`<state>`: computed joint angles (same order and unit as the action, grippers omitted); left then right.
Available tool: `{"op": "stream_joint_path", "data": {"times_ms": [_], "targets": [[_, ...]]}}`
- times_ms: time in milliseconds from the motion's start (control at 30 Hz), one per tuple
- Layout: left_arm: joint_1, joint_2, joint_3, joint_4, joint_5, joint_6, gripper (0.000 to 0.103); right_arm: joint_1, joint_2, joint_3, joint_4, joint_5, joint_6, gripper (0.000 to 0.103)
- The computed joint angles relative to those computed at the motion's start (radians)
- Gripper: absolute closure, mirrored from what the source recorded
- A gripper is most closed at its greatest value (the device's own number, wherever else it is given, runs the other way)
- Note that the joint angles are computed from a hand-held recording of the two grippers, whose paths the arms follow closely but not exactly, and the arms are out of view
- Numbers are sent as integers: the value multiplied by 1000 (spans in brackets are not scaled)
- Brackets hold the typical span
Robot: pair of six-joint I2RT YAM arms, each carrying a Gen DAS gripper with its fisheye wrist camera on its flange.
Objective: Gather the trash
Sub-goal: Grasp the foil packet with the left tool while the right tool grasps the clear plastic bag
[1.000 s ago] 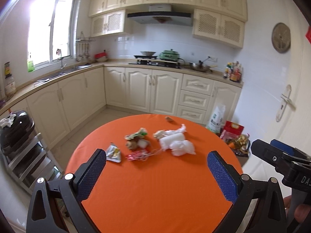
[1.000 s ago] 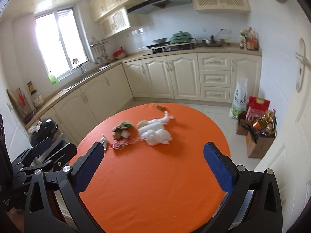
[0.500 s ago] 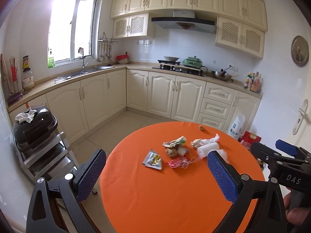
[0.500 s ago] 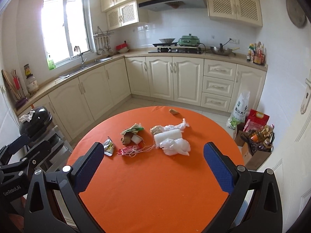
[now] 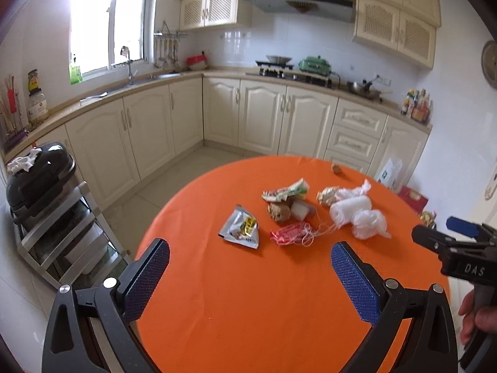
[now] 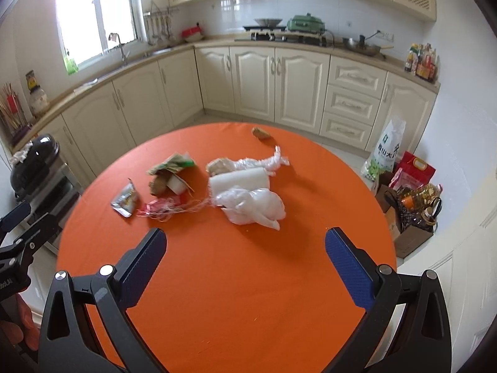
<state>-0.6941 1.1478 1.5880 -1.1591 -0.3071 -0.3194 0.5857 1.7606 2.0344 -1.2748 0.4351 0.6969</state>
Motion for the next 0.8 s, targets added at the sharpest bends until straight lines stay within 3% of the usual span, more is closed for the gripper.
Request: {"op": "stream_joint_path", "data": {"times_ms": [167,333,400,467,567,800], "targets": [[93,141,-5,84,66,72,1,-116,55,-102,133,-146,-84,0],[177,300,82,112,93,123,1,-176,146,-79,176,-216,-120,4],[210,371,147,106,107,148,1,-188,182,-56,178,-232,-135,9],[237,446,220,97,118,173,1,-197,220,-21,167,-240,-149,24],[258,574,354,72,119,222,1,-204,229,-24,185,-257,-162,34],[292,894,740,-60,160,294,1,-208,150,-93,226,-264,-156,40]]}}
